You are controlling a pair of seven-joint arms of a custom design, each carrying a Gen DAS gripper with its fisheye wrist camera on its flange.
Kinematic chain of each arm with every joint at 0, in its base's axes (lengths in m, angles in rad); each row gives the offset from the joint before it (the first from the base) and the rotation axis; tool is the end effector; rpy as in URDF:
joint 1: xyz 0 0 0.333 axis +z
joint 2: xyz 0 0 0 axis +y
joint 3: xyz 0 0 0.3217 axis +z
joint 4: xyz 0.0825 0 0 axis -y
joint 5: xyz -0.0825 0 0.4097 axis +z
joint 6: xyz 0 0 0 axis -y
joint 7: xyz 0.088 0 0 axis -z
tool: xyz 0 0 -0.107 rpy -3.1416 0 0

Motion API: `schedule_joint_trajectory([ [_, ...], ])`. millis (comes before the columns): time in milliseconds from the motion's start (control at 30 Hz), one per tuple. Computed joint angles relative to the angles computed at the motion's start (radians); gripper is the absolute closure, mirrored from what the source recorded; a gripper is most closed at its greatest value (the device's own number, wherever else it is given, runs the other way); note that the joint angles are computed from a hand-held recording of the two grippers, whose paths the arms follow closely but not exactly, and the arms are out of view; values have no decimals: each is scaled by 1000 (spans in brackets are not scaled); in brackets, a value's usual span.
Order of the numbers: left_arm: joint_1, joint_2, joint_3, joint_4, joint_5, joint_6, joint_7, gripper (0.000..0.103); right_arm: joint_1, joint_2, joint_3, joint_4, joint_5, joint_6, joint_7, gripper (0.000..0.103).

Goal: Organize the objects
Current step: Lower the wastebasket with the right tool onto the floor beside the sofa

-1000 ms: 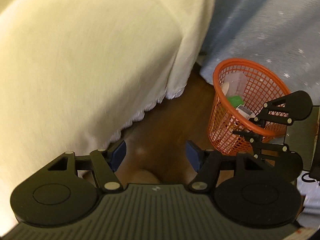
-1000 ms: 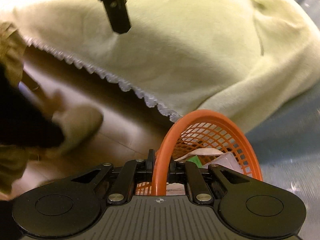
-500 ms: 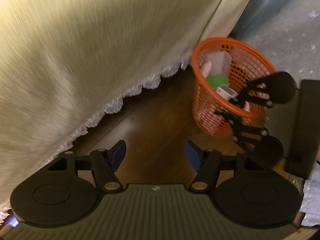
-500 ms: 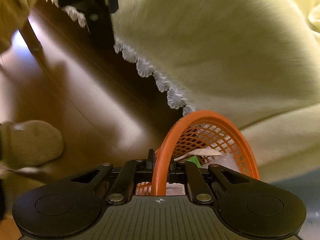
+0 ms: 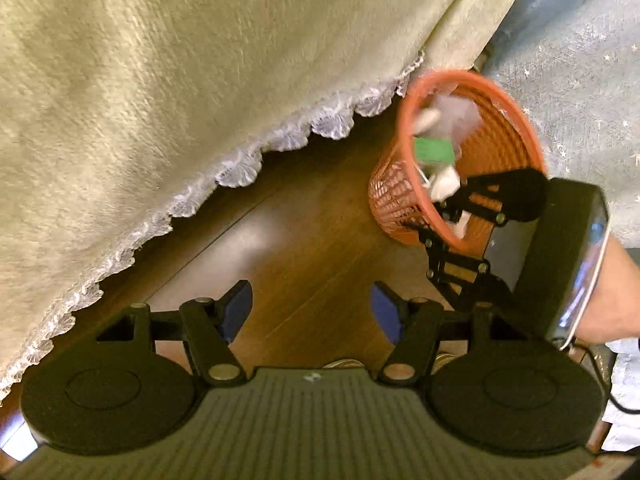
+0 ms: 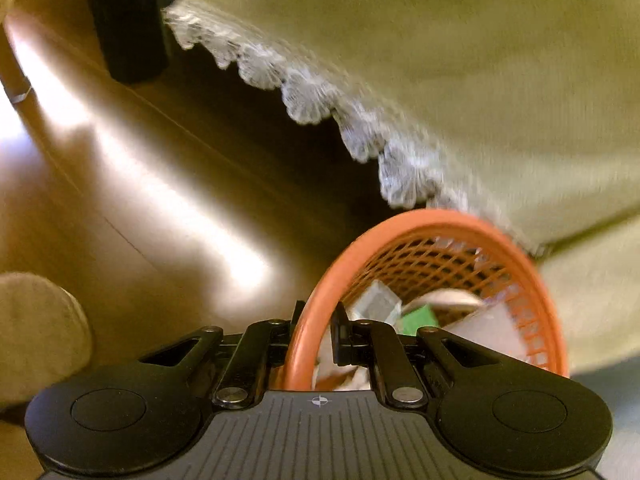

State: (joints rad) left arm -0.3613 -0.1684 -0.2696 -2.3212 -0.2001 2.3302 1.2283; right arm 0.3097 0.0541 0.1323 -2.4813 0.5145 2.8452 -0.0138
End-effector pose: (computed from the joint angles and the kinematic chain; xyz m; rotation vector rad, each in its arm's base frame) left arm 0.4178 -0.3116 0.4148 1.9871 -2.3412 0.3063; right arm 0.4737 0.1956 0.2811 -2.8324 0.0226 -0.3487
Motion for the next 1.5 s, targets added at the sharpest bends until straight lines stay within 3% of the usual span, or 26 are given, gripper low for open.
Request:
schedule_joint_trajectory([
  [67, 0, -12, 0, 6, -1, -16, -6, 42, 4, -5, -21, 2, -122, -42, 137, 95],
  [133, -1, -21, 0, 12, -2, -27, -13, 42, 4, -15, -29, -13, -197, -32, 209, 88],
  [167, -2, -25, -1, 14, -2, -30, -17, 42, 4, -22, -31, -16, -228, -34, 243, 76],
  [200, -3, -30, -2, 18, -2, -35, -19, 42, 2, -31, -33, -17, -243, -46, 268, 56],
  [267, -2, -39, 2, 16, -2, -36, -13, 42, 1, -61, -38, -26, -256, -67, 294, 45],
  [433, -2, -56, -1, 36, 16, -69, -30, 42, 16, -124, -52, -43, -222, -92, 277, 45],
  [533, -3, -61, -5, 72, 27, -109, -43, 42, 21, -237, -71, -74, -222, -162, 312, 45],
  [667, 1, -74, -6, 152, 56, -202, -46, 40, 15, -334, -88, -30, -252, -298, 463, 45],
  [733, 4, -79, -8, 199, 71, -248, -58, 34, -1, -374, -86, 16, -272, -392, 588, 45],
  [1000, 10, -43, -28, 486, 151, -465, -91, 13, -76, -400, -84, 358, -313, -821, 1206, 45],
  [1100, 8, -10, -37, 624, 179, -552, -95, 6, -88, -387, -89, 489, -321, -939, 1360, 45],
  [1300, -10, 89, -55, 915, 247, -714, -79, 2, -100, -327, -99, 766, -340, -1118, 1540, 45],
  [1500, -56, 191, -65, 1159, 324, -841, -57, 1, -111, -282, -108, 952, -349, -1242, 1635, 45],
])
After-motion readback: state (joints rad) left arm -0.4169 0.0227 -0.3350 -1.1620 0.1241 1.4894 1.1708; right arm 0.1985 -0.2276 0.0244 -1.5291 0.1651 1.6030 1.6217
